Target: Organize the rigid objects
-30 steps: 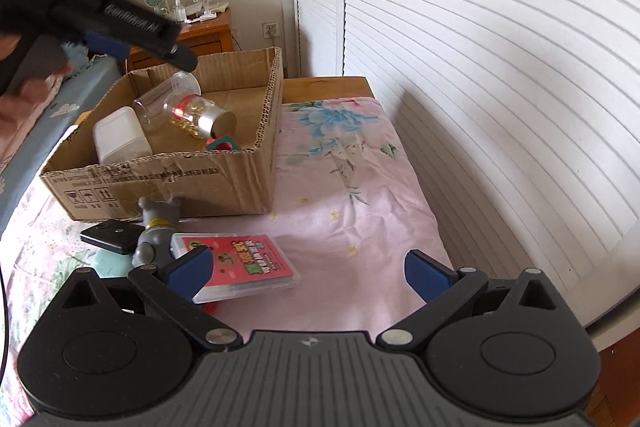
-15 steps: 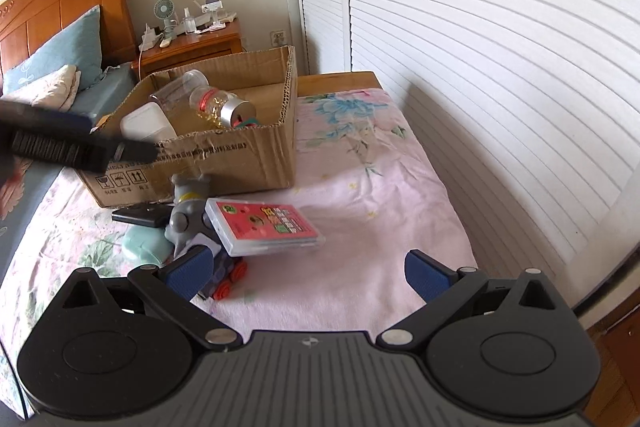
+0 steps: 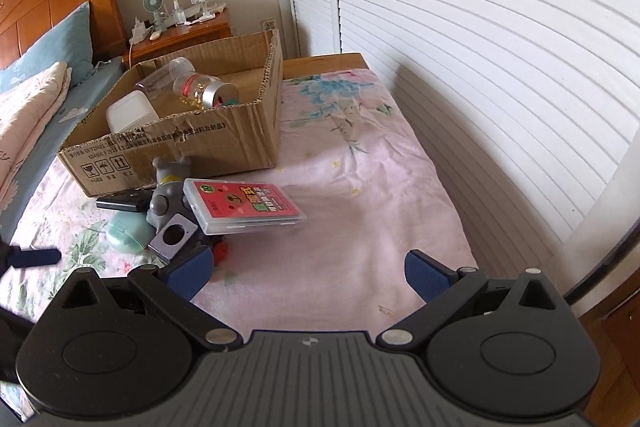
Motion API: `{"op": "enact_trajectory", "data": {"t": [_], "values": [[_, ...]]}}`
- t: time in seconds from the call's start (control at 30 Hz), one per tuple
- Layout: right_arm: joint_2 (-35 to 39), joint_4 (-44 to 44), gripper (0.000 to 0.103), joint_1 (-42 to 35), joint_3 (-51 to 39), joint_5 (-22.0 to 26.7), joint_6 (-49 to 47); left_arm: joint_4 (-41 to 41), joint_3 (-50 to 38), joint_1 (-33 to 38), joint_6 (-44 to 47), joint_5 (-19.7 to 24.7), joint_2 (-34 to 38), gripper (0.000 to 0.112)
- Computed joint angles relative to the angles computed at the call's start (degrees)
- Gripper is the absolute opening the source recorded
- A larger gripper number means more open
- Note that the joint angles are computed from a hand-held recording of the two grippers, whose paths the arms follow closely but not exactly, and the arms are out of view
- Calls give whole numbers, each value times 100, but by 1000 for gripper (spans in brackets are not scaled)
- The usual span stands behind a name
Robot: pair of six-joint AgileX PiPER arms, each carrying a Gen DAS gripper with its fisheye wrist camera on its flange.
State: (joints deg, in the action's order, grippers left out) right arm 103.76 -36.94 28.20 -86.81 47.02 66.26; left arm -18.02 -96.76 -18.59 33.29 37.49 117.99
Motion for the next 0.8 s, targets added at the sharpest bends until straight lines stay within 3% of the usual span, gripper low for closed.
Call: {"op": "enact_trajectory", "data": {"t": [0.23, 0.4, 0.5, 0.7, 0.8], "values": [[229, 483, 103, -120, -401, -165, -770, 170, 633, -58, 16, -528, -158, 100], [476, 1236, 103, -378, -842, -369, -1827, 150, 621, 51, -86, -557, -110, 100], [750, 1615, 103, -503, -1317, -238, -2409, 129, 524, 155, -180, -508, -40, 101], [1439, 2122, 103, -689, -2332, 205, -3219, 1108, 391, 203, -1371, -679, 55, 101], [1698, 2142, 103, -750, -2712, 433, -3332, 1005, 304, 292, -1352, -601, 98, 101]]}}
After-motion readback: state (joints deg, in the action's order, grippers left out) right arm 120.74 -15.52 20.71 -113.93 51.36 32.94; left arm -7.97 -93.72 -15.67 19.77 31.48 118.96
